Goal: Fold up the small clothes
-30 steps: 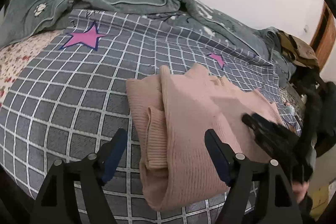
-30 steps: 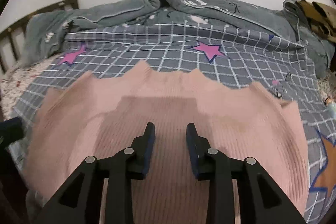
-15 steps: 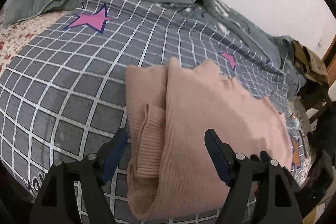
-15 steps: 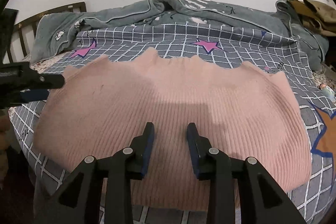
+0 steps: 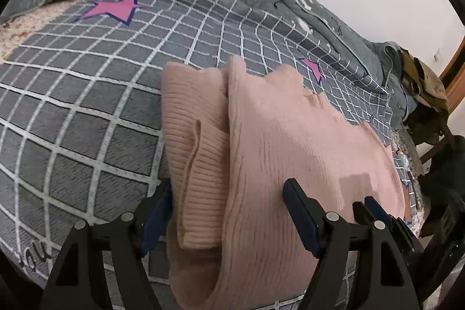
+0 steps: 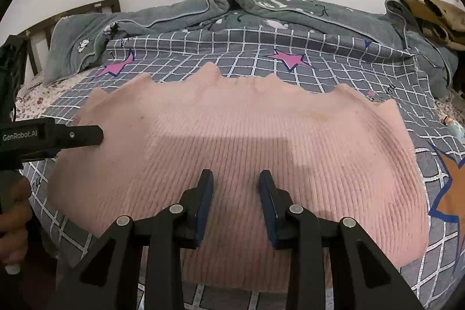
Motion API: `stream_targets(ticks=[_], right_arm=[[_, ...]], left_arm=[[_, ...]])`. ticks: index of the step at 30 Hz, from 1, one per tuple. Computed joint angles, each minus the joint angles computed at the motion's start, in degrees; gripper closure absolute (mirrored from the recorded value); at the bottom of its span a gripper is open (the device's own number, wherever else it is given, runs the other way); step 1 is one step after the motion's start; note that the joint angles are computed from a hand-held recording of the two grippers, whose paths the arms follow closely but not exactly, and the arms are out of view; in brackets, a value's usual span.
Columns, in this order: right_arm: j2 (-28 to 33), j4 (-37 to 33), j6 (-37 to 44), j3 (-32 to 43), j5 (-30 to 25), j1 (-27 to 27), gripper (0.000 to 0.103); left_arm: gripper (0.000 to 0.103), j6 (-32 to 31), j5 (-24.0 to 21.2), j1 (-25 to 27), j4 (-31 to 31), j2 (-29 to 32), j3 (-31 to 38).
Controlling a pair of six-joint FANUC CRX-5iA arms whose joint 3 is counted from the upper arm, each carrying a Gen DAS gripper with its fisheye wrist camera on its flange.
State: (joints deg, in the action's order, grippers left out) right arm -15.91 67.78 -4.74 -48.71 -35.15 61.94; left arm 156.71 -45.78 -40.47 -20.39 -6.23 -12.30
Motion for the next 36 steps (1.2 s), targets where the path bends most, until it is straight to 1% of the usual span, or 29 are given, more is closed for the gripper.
stream_targets(ticks=[3,6,9,10,12,13,14,15,16,17,18,19,21,23,27,30,31,33,36], right_arm=[[0.15,-0.98,-0.08,0.40,-0.26,0.07,0.070],[0.50,-2.42,0.12,1.16,-1.07,0.55,0.070],[0.65,-2.93,-0.92,1.48,-0.90,0.30,0.069],[0.23,-2.18,-2.37,1.05,-0.39,0.00,0.069],[-1.26,2.03,-6.93,-0.89,2.35,-1.35,0.069],[-1.88,4.11,-8.21,-1.85,4.15,-2.07,0.069],[-1.75,5.18,-8.51,-2.18,4.32,-2.06,0.069],[-0.69,5.49,-7.93,-1.97,2.33,-0.93,0.069],[0.37,5.68,-7.25,-1.69,0.48,0.04,0.069],[1.14,6.22,-6.74,-1.53,-1.39,1.00,0.069],[1.10,5.97,-5.50,-1.40,-2.74,1.86,0.069],[0.27,4.73,-3.99,-1.40,-2.79,2.29,0.069],[-3.38,1.43,-1.40,-2.36,-0.17,1.94,0.069],[-7.27,-0.32,0.03,-3.83,2.24,0.83,0.069],[-12.57,-0.55,1.43,-5.29,-2.84,0.45,0.068],[-16.64,-2.74,3.85,-5.78,-5.23,-1.35,0.067],[-18.02,-3.71,4.92,-5.87,-6.29,-2.03,0.066],[-21.02,-5.41,6.94,-6.28,-8.00,-3.84,0.066],[-25.53,-6.86,8.85,-7.44,-9.31,-6.89,0.065]], left_arm=[[0.030,-1.96,0.38,0.69,1.03,0.28,0.13],[0.030,-4.98,1.60,2.15,3.74,-0.14,-0.71],[0.032,-6.12,2.05,2.88,4.41,-0.35,-1.10],[0.034,-6.25,2.05,2.95,4.66,-0.25,-1.11],[0.035,-5.71,1.31,2.50,3.78,0.14,-0.54],[0.040,-5.11,0.72,2.06,2.81,0.51,0.05],[0.050,-4.20,-0.23,1.52,1.72,1.06,0.89],[0.056,-3.70,-0.74,1.20,1.26,1.33,1.32],[0.069,-2.99,-1.32,0.81,0.61,1.50,1.82],[0.077,-0.84,-2.88,-0.22,-1.45,1.79,2.96],[0.078,0.78,-4.06,-1.07,-2.94,1.81,3.78],[0.079,1.62,-5.33,-1.84,-3.89,1.94,4.85],[0.080,2.43,-6.97,-2.98,-5.10,2.00,6.71],[0.080,2.66,-6.76,-3.34,-4.99,1.58,7.82],[0.081,2.59,-6.92,-4.24,-3.84,2.73,12.05],[0.081,1.93,-8.50,-5.87,-3.39,6.37,18.06],[0.082,1.46,-8.35,-6.27,-3.06,7.65,19.97],[0.082,-0.54,-7.14,-7.10,-1.89,10.34,23.59],[0.082,-5.22,-6.92,-8.50,-0.56,15.88,30.38]])
